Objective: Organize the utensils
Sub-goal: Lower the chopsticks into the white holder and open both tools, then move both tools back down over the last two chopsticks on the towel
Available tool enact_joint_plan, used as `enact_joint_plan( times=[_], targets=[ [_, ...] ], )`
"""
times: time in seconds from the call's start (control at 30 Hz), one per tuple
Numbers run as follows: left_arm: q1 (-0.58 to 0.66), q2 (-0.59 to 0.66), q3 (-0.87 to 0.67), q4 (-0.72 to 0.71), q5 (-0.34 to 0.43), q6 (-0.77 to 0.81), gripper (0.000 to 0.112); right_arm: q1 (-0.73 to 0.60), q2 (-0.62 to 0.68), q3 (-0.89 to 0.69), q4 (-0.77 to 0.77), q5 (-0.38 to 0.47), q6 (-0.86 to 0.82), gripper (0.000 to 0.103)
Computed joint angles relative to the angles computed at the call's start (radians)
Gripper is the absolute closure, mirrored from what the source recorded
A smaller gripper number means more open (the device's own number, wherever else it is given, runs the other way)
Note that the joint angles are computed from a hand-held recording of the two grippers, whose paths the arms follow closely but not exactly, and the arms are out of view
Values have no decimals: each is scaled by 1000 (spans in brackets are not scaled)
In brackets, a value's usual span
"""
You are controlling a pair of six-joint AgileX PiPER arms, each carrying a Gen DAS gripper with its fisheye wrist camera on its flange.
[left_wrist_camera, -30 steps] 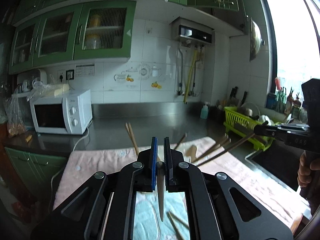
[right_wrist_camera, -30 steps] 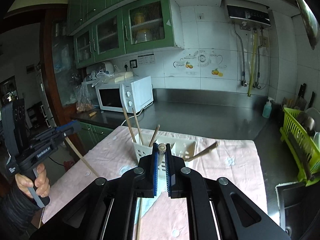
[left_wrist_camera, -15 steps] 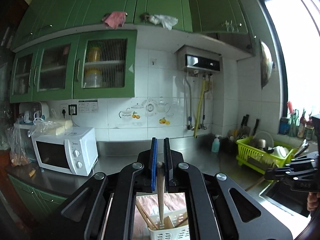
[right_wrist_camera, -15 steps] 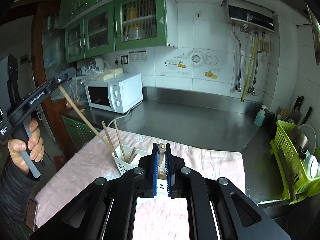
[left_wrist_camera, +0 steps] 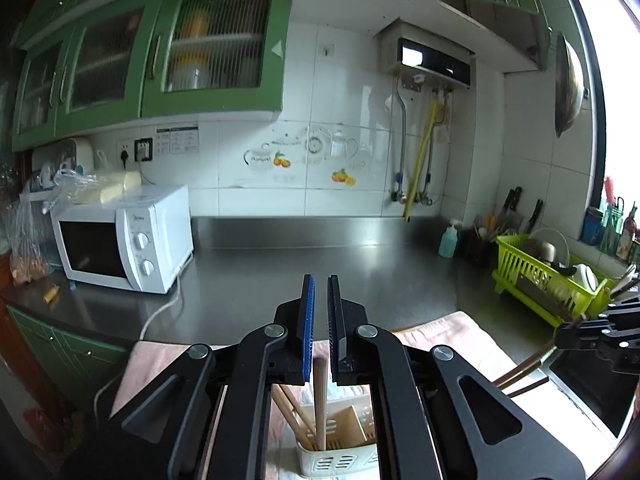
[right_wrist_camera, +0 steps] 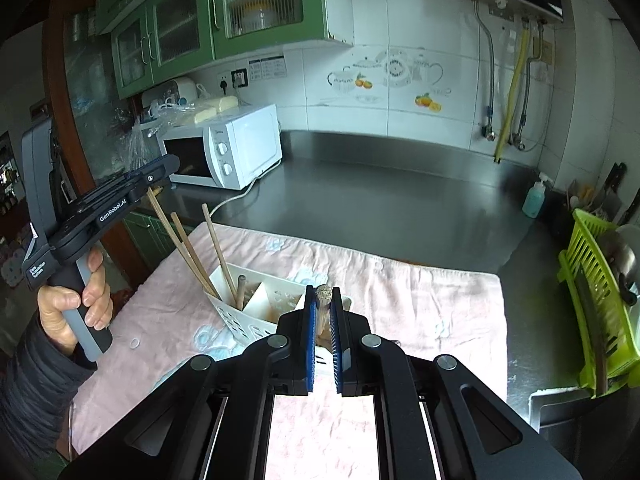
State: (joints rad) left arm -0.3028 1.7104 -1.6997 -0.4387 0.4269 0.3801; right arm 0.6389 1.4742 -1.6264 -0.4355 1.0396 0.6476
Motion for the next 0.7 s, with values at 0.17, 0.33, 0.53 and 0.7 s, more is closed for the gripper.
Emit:
enact_joint_plan(
  times=[0.17, 0.33, 0.53, 0.7],
  targets=[
    [4, 2, 18, -38, 2, 30, 105, -18, 1, 38, 3, -49, 24, 94],
    [6, -72, 103, -52, -17, 43, 95, 64, -56, 106, -125, -36, 137, 85],
    [11, -258, 322, -80, -44, 88, 80, 285, -166, 303, -297, -9, 374, 85],
    [6, -433, 544, -38, -53, 71, 66, 512, -210, 501, -404, 15, 653, 85]
  ],
)
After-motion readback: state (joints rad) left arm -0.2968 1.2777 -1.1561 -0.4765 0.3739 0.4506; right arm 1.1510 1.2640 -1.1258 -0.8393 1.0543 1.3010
